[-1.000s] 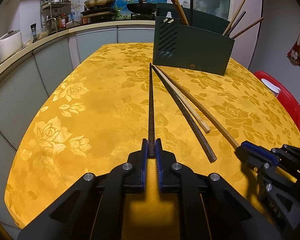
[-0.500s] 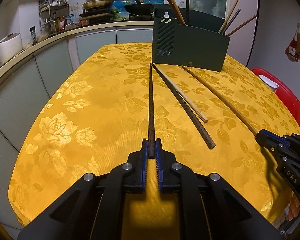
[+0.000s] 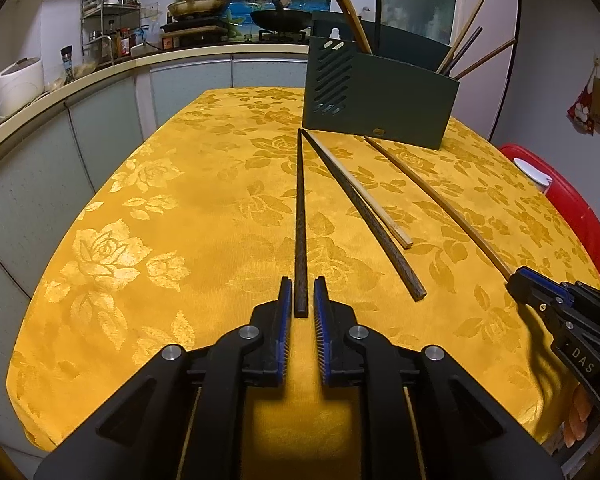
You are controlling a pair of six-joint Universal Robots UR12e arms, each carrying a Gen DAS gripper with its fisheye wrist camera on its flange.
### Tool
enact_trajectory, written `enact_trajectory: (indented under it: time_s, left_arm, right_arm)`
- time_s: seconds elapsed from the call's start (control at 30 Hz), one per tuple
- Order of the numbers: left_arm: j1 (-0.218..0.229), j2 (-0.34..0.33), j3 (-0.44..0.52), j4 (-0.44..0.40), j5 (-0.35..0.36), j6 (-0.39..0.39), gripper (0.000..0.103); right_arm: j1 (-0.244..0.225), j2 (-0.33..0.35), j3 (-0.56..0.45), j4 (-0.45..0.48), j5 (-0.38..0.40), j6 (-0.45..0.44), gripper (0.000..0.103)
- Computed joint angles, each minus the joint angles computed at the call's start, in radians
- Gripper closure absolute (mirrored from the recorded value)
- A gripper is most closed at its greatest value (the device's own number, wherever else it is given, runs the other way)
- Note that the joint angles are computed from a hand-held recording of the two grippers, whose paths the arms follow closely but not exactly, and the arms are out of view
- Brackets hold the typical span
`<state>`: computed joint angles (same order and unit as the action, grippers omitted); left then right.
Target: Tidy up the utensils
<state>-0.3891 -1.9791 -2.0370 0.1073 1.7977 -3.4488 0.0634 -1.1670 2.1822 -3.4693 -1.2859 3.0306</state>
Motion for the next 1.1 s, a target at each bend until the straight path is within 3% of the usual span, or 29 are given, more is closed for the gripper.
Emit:
enact_trajectory:
  time_s: [0.1,0.27,0.33,0.43,0.77,1.1]
  left_arm:
    - [-0.001,-0.004,0.0,0.014,-0.011,0.009,0.081]
    - [-0.004,-0.012,0.002,0.035,-0.001,0.014,0.08]
    - [-0.006,-0.014,0.001,0.043,0.007,0.018,0.082]
    - [-0.015,-0.021,0.005,0.043,0.054,0.025,0.096]
    - [-0.007,-0.003,-0.001,0.05,0.042,0.029,0.096]
    - [-0.013,0.056,-0.011,0.132,0.105,0.097,0.096]
  right_arm:
    - [0.005,0.006,0.001,-0.019,-0.009,-0.01,0.088]
    - [0.01,0.015,0.0,-0.046,-0.025,-0.03,0.088]
    - [0.012,0.019,0.001,-0.058,-0.033,-0.04,0.088]
    - [0.012,0.02,0.0,-0.061,-0.034,-0.036,0.088]
    - [0.001,-0.008,-0.009,0.032,-0.017,-0.015,0.096]
    - [-0.025,-0.076,0.011,-0.008,0.032,0.001,0.096]
